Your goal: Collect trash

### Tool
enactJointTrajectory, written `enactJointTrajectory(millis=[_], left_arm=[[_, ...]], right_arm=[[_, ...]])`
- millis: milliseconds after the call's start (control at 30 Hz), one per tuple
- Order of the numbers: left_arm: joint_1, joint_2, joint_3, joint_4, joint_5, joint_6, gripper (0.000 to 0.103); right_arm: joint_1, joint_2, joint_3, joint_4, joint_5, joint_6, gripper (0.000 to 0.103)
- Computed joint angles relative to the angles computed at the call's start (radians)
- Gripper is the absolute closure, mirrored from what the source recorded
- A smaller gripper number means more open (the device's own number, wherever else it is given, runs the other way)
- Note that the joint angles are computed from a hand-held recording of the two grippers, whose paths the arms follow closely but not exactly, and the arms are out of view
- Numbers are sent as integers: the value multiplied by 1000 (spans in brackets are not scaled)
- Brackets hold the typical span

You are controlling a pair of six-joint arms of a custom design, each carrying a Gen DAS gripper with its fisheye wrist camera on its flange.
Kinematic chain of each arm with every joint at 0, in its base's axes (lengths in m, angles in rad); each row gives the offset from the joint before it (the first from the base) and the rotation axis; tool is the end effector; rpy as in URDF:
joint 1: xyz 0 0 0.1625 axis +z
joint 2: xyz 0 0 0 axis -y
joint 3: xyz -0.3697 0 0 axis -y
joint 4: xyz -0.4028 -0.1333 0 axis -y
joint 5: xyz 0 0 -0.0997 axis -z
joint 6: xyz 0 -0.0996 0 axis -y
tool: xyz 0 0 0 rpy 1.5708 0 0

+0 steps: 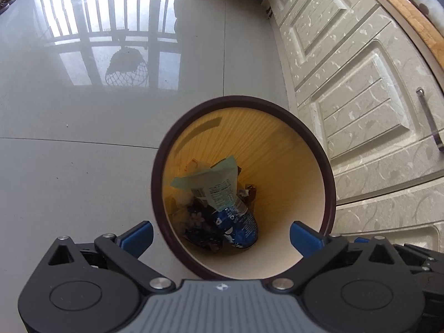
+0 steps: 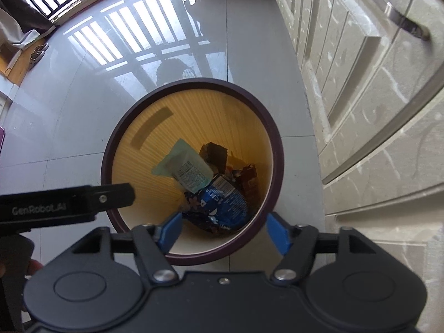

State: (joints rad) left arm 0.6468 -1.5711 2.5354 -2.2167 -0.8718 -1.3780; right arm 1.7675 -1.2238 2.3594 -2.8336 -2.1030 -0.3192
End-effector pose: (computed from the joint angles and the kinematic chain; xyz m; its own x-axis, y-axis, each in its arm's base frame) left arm -0.1207 -0.3385 0.0976 -0.8015 -0.4214 -0.4243 -0.1498 0.8284 -0.5398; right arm 0.1604 -0.3813 0.0724 -0.7535 -0.4052 0.5177 -0.4532 0.8906 0.0375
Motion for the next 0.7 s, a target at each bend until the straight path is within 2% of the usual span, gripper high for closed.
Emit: enactJointTrajectory(millis=[67,333,533,700], left_arm=[[-17,-28,1,49,-2,-24,0],[-107,-136,-12,263,-8,-117,0],[-209,-178,-68,495,-2,-229,0],[-299,-175,-138,700,-2,-343,0]], right_arm=[[5,-10,2,11,-8,7,31],[64,-74,9,67,-21,1,18],[116,-152,14,116,-42,7,7],[156,-229,10,186,-41,17,5]])
